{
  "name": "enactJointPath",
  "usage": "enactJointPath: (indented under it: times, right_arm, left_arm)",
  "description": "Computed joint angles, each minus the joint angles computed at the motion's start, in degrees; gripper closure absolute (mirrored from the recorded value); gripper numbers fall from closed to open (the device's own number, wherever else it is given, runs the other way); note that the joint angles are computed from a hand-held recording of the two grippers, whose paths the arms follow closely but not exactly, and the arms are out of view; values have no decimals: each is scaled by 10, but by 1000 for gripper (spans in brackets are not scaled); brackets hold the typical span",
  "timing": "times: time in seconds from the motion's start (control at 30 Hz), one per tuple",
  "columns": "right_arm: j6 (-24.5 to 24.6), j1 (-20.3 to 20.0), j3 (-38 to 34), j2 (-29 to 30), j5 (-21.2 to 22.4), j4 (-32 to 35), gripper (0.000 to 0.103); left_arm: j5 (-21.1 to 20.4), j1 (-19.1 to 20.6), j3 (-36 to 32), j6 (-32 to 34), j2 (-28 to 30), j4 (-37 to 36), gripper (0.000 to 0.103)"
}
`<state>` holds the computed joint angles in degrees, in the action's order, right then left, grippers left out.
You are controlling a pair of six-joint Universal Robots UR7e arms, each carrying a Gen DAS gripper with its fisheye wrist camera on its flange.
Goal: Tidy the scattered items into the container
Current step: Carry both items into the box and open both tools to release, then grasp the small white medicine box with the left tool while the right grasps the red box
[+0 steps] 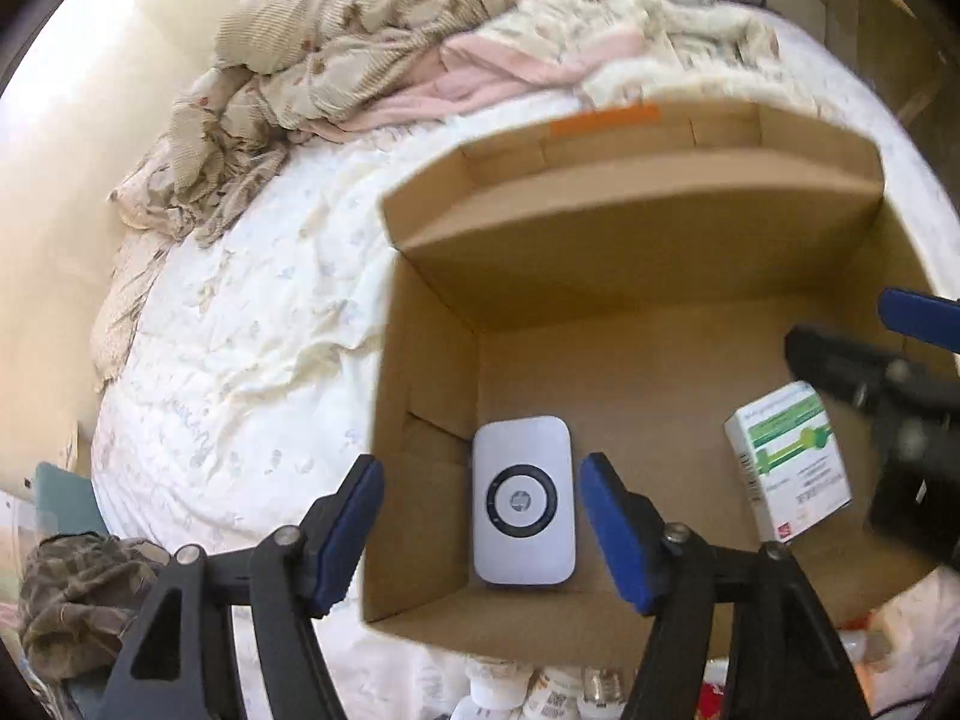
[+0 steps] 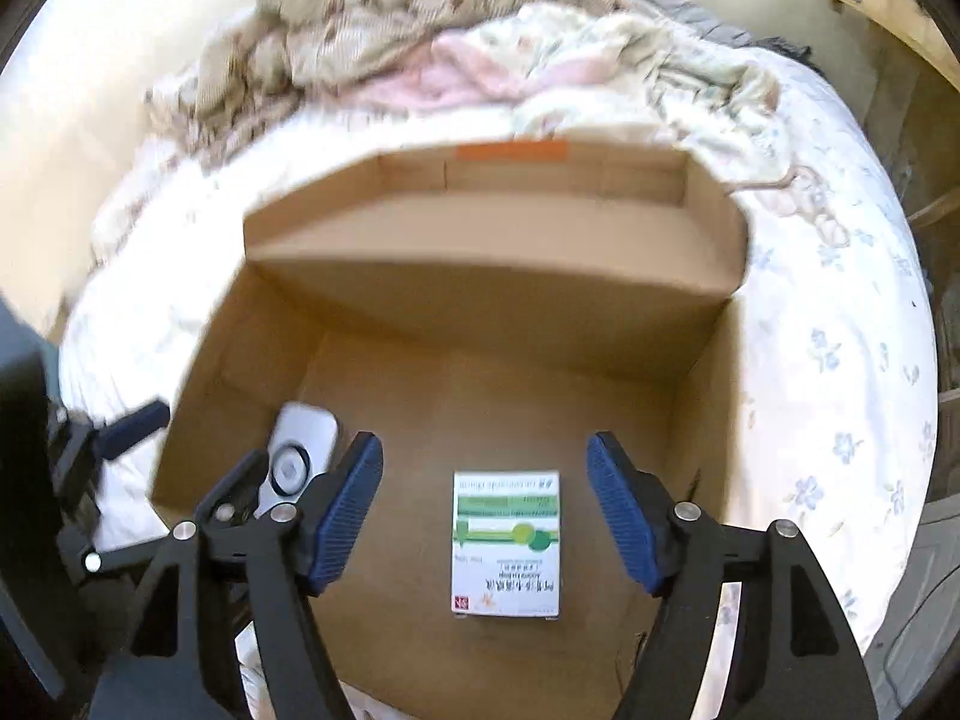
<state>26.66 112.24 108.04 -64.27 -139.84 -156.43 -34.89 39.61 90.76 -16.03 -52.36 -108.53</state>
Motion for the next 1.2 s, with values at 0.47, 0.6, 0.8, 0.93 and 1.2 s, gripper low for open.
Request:
enactJointPath:
  times: [0.47, 0.6, 0.8, 0.93, 1.2]
  right_arm:
    - [45, 44, 58, -60, 76, -86, 28]
    - [42, 82, 70, -67, 39, -47, 28]
    - [48, 118, 86, -65, 14, 16, 28]
    - [46, 121, 95, -59, 9, 27, 28]
    - [56, 104, 97, -55, 15, 39, 28]
  left_arm:
    - [-119, 13, 51, -32, -97, -50, 34]
    - [-128, 17, 68, -18, -124, -50, 34]
    - [-159, 22, 127, 19, -196, -87, 34]
    - [-189, 42, 169, 9, -241, -108, 34]
    - [-190, 89, 203, -42, -266, -116, 34]
